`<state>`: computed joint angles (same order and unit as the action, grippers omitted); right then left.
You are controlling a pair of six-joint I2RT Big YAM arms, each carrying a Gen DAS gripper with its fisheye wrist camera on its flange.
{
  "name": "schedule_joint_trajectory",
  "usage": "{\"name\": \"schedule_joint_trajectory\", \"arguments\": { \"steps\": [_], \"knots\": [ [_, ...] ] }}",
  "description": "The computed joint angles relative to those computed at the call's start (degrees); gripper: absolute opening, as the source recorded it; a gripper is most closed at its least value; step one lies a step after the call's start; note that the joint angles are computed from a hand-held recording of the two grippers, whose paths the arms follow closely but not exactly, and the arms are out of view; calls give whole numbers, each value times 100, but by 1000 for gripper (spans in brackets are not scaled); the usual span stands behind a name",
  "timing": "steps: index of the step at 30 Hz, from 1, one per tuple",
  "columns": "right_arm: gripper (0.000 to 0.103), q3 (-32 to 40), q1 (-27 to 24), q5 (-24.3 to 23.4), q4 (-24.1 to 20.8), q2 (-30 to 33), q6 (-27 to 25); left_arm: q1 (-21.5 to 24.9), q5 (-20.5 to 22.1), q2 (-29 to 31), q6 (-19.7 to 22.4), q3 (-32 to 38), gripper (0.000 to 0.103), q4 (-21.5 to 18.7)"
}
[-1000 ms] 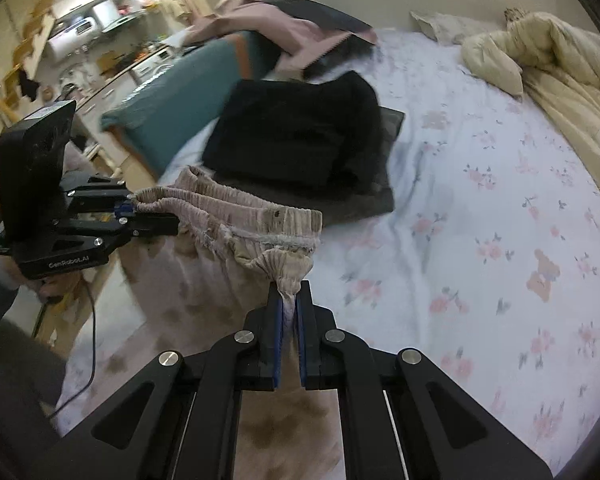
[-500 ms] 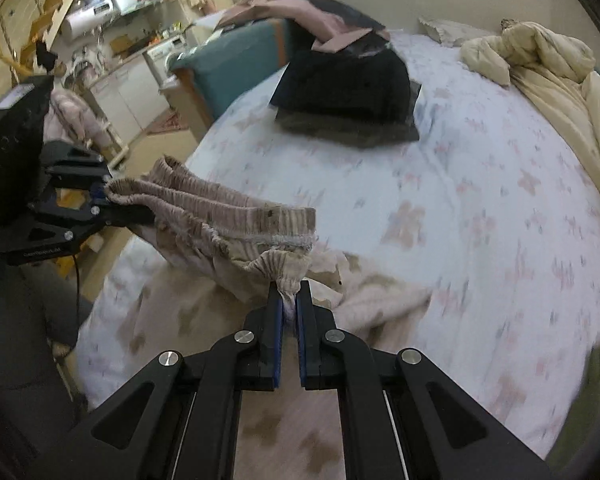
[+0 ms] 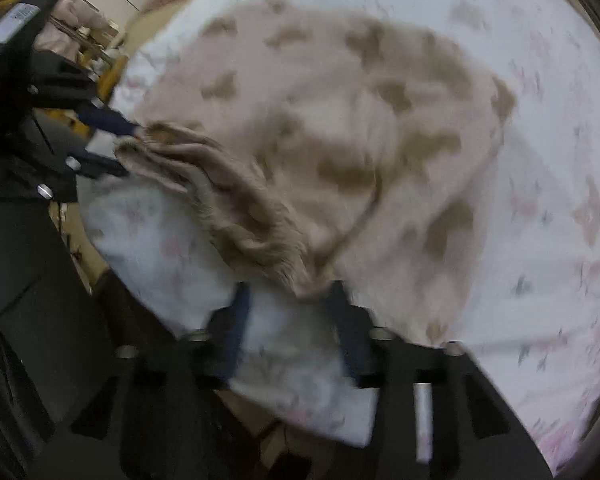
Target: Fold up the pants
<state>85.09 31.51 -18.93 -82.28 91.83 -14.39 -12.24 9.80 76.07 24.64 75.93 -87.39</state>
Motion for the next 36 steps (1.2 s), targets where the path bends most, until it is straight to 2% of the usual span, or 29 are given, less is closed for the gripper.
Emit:
{"name": "schedule_joint_trajectory", "arguments": {
  "steps": [3, 6, 7, 8, 10, 13, 16, 17, 19, 21, 23, 25, 27, 29, 31, 33, 34, 35, 36],
  "knots": [
    [51, 15, -210, -316, 294, -171, 226, 370, 617, -9, -242, 301, 52, -69],
    [49, -14, -415, -709, 1001, -383, 774, 644, 1033, 48, -907, 511, 53, 378],
    [48, 15, -440, -748, 1221, -365, 968, 678, 1064, 122, -1360, 558, 53, 601],
    [46, 60, -435, -747, 1320, -311, 1065, 618, 906, 188, -1701, 552, 53, 728],
    [43, 129, -407, -797, 1367, -118, 1193, 326, 399, 366, -2024, 468, 53, 736],
    [42, 245, -296, -708, 954, 294, 1074, -124, 111, 486, -1982, 25, 53, 619],
    [42, 98, -183, 220, 590, 501, 1162, -389, -445, 619, -1927, -264, 54, 425],
    [42, 80, -228, 261, 502, 532, 1206, -376, -428, 576, -1879, -320, 55, 451],
    [45, 55, -383, 216, 503, 472, 1399, -312, -434, 579, -1799, -190, 57, 333],
    [46, 49, -503, 209, 658, 321, 1511, -161, -138, 590, -1922, 0, 57, 325],
    [45, 66, -694, -208, 868, 225, 1720, 53, 170, 527, -2120, 188, 57, 542],
    [45, 126, -811, -209, 1263, 159, 2020, 262, 252, 469, -2368, 341, 57, 923],
    [45, 198, -894, -162, 1494, 180, 2239, 429, -51, 433, -2700, 387, 62, 1338],
    [45, 349, -1007, -306, 1635, 290, 2488, 570, -616, 500, -3020, 436, 63, 1530],
    [46, 498, -1086, -427, 1631, 433, 2584, 722, -1029, 649, -3199, 527, 63, 1423],
    [46, 550, -1068, -356, 1650, 542, 2578, 809, -1666, 842, -3195, 616, 63, 1237],
    [46, 627, -1079, -292, 1639, 611, 2569, 882, -1853, 870, -3258, 574, 63, 1207],
    [47, 693, -1110, -310, 1635, 662, 2590, 971, -1770, 908, -3317, 594, 63, 1168],
    [54, 670, -1153, -398, 1656, 650, 2605, 1075, -1559, 965, -3360, 628, 63, 1123]
  ]
}}
